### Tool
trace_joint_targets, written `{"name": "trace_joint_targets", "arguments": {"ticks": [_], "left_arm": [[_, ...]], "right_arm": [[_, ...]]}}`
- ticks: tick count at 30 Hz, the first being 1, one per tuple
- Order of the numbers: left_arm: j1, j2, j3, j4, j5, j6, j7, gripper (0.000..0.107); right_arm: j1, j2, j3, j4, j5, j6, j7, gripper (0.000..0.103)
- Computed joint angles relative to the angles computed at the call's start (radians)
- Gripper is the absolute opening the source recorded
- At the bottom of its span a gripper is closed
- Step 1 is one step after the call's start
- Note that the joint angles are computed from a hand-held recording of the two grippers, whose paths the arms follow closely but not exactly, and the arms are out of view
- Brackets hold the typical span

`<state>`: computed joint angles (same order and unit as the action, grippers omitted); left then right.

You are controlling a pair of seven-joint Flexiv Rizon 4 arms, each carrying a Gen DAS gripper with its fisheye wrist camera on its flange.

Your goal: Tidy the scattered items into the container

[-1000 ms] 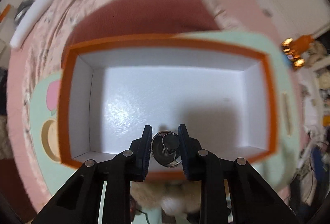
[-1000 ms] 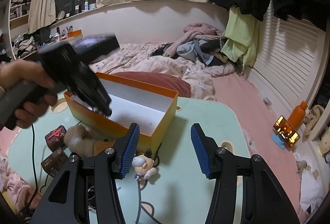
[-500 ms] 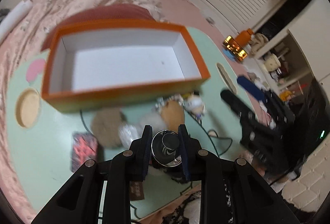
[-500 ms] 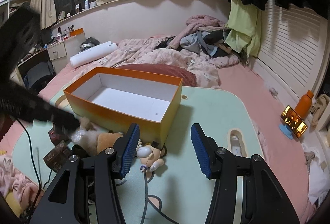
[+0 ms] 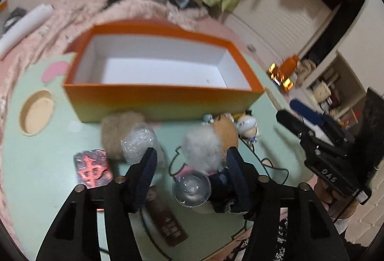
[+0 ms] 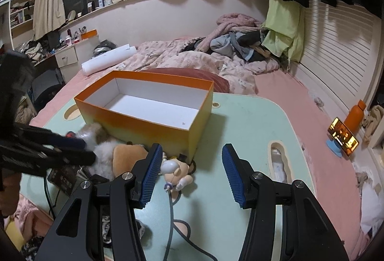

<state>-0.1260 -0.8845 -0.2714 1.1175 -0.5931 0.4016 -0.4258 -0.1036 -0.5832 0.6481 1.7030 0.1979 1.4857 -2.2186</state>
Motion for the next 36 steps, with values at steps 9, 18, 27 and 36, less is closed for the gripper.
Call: {"name": "trace_joint_targets", "arguments": {"ticks": [9, 18, 27, 36], "left_arm": [[0.103, 0.113, -0.048, 0.234, -0.193, 0.157, 0.172, 0.079], [0.147, 0.191, -0.05, 0.468, -0.353, 0.298, 0.365, 0.085], [0.082, 0.201, -0.03, 0.543, -0.404, 0.497, 0.455, 0.085], [0.081, 0.188, -0.082, 0.579, -0.408, 0.676, 0.532, 0.103]], "right_arm": [[-0.111, 0.006, 0.106, 0.044, 0.037, 0.006, -0.075, 0.053], [-0.27, 0.015, 0.238, 0.084, 0.157, -0.109, -0.273, 0.053], [-0.294, 0.024, 0.242, 0.111, 0.28, -0.22, -0.413, 0.062], [-0.133, 0.046, 0.125, 0.165, 0.333, -0.04, -0.496, 0.084]]}}
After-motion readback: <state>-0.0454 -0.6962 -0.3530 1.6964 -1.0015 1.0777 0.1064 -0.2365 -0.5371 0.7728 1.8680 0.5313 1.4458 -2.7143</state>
